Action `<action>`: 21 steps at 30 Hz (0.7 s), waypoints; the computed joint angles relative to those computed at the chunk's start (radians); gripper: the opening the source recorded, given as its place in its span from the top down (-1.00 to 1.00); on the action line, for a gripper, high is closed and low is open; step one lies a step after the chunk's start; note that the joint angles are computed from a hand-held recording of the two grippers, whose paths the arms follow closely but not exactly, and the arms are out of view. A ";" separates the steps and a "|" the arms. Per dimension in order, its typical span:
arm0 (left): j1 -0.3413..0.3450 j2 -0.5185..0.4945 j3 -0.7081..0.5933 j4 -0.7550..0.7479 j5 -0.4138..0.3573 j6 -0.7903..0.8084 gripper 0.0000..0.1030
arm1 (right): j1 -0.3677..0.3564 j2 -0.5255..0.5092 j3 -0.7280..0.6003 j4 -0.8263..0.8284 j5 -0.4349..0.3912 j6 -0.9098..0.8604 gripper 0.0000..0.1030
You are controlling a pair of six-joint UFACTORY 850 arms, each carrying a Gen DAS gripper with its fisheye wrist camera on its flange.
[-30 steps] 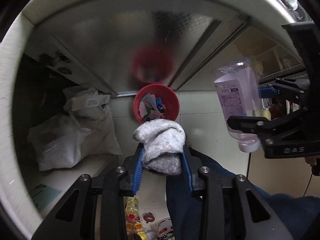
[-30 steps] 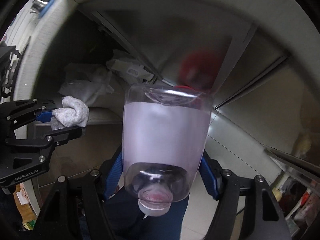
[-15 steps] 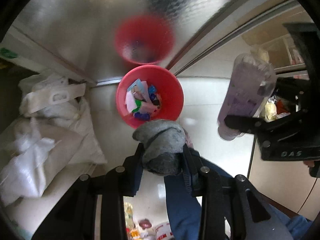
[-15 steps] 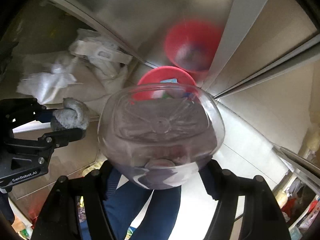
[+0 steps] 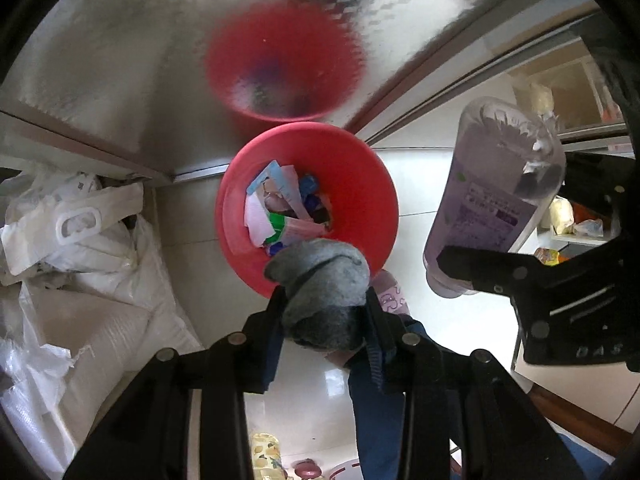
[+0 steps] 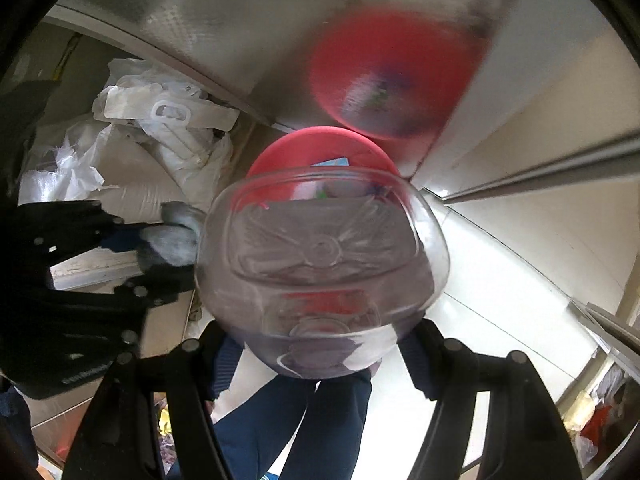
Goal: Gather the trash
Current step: 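Open both tools over the red bucket, dropping bottle and cloth inside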
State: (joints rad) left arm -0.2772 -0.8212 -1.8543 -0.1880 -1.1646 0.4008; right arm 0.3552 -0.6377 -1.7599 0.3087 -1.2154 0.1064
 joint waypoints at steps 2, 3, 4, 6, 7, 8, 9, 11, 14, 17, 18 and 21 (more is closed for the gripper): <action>0.002 -0.008 -0.008 0.002 0.000 -0.014 0.33 | -0.003 -0.002 -0.009 -0.014 -0.011 0.012 -0.29; 0.003 -0.010 -0.008 0.006 0.002 -0.020 0.33 | 0.000 -0.014 -0.017 -0.023 -0.012 0.022 -0.29; 0.005 -0.014 -0.013 0.011 -0.002 -0.027 0.33 | 0.001 -0.021 -0.023 -0.025 -0.011 0.034 -0.29; 0.007 -0.026 -0.022 0.009 -0.005 -0.029 0.33 | -0.003 -0.022 -0.025 -0.005 -0.011 0.039 -0.29; 0.009 -0.028 -0.024 0.004 -0.007 -0.028 0.33 | -0.001 -0.023 -0.025 -0.003 -0.013 0.038 -0.29; 0.011 -0.031 -0.027 -0.006 -0.010 -0.027 0.33 | -0.001 -0.023 -0.027 -0.005 -0.015 0.034 -0.29; 0.012 -0.035 -0.032 -0.012 -0.014 -0.027 0.28 | -0.001 -0.025 -0.030 -0.007 -0.018 0.031 -0.29; 0.011 -0.038 -0.036 -0.017 -0.015 -0.028 0.22 | 0.000 -0.027 -0.029 -0.006 -0.020 0.027 -0.29; 0.015 -0.043 -0.038 -0.028 -0.016 -0.033 0.22 | -0.003 -0.021 -0.020 -0.008 -0.016 0.034 -0.29; 0.015 -0.040 -0.030 -0.012 -0.010 -0.045 0.12 | -0.003 -0.015 -0.011 0.000 -0.006 0.042 -0.29; 0.016 -0.039 -0.029 -0.013 -0.010 -0.045 0.07 | -0.003 -0.014 -0.008 -0.001 -0.006 0.043 -0.29; 0.020 -0.034 -0.023 -0.016 -0.011 -0.047 0.06 | 0.001 -0.018 -0.011 -0.007 -0.010 0.046 -0.30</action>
State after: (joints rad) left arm -0.2570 -0.8553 -1.8769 -0.2041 -1.1761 0.3538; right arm 0.3567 -0.6556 -1.7710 0.3015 -1.2249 0.1520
